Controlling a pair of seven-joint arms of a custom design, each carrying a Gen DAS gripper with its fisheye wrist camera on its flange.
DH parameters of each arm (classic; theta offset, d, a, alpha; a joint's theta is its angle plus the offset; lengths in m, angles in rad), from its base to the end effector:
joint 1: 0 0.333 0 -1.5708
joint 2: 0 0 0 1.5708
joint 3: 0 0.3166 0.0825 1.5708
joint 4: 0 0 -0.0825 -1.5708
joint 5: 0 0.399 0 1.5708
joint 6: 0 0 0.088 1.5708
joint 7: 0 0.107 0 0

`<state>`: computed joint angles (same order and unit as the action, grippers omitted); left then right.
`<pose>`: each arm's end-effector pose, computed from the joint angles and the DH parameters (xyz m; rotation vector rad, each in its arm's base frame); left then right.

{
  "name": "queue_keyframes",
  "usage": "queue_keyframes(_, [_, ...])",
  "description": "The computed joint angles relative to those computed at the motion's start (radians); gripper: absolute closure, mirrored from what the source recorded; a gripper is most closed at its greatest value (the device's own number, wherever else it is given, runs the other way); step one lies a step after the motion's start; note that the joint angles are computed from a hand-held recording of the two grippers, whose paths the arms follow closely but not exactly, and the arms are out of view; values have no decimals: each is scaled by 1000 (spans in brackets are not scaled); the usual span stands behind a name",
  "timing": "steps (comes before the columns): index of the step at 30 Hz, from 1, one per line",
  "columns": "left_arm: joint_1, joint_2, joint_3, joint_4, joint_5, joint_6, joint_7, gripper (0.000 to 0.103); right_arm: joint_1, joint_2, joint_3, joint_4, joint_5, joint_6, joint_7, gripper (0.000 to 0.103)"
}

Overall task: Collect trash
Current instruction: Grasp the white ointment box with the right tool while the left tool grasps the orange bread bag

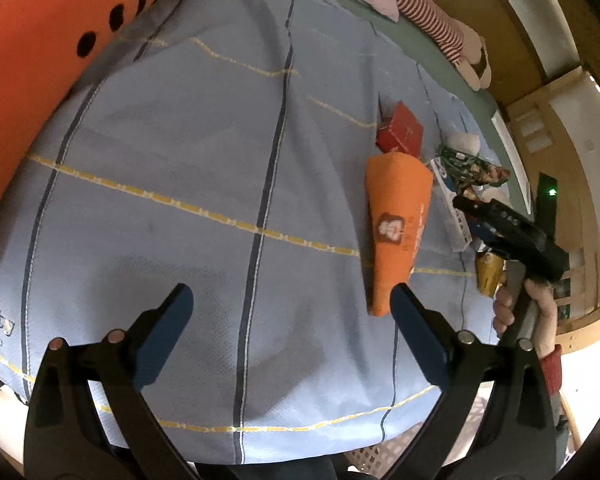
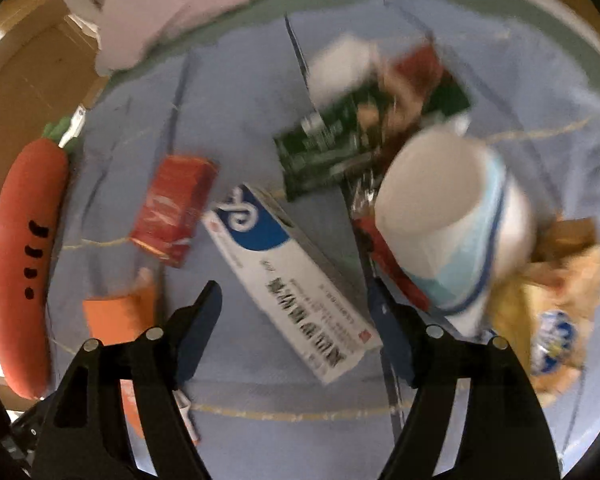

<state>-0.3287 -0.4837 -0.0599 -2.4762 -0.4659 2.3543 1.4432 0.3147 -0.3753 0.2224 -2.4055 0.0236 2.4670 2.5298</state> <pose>0.4085 -0.1755 0.4954 2.0810 -2.0562 0.7303 0.4108 0.2510 0.4905 -1.4603 2.2876 -0.1108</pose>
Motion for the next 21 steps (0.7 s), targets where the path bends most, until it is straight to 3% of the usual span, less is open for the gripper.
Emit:
queue_keyframes(3, [5,-3,-8,-6,6,9,-20,5,23,16,-4,-2,23,28,-40,29])
queue_keyframes(4, [5,-4,-8,-8,8,13,-23,5,20,19,11,5,2,18,-31,39])
queue_keyframes(5, [5,-7,-8,-11,8,19,-27,5,24,38,26,31,-24,-23,-40,55])
queue_keyframes(7, [4,-2,-11,-10,8,35,-40,5,45,55,25,63,-22,-55,-60,56])
queue_keyframes(12, [2,-9,-14,-17,23,93,-64,5,149,74,17,126,123,-119,-152,59])
queue_keyframes(15, [-10,21,-24,11,51,127,-60,5,222,53,-8,103,302,-76,-259,61])
queue_keyframes(19, [-40,80,-46,53,80,162,-15,4,195,-70,34,46,266,-108,-149,61])
queue_keyframes(21, [-35,99,-75,67,128,135,-43,4,166,-165,70,9,203,-159,-62,61])
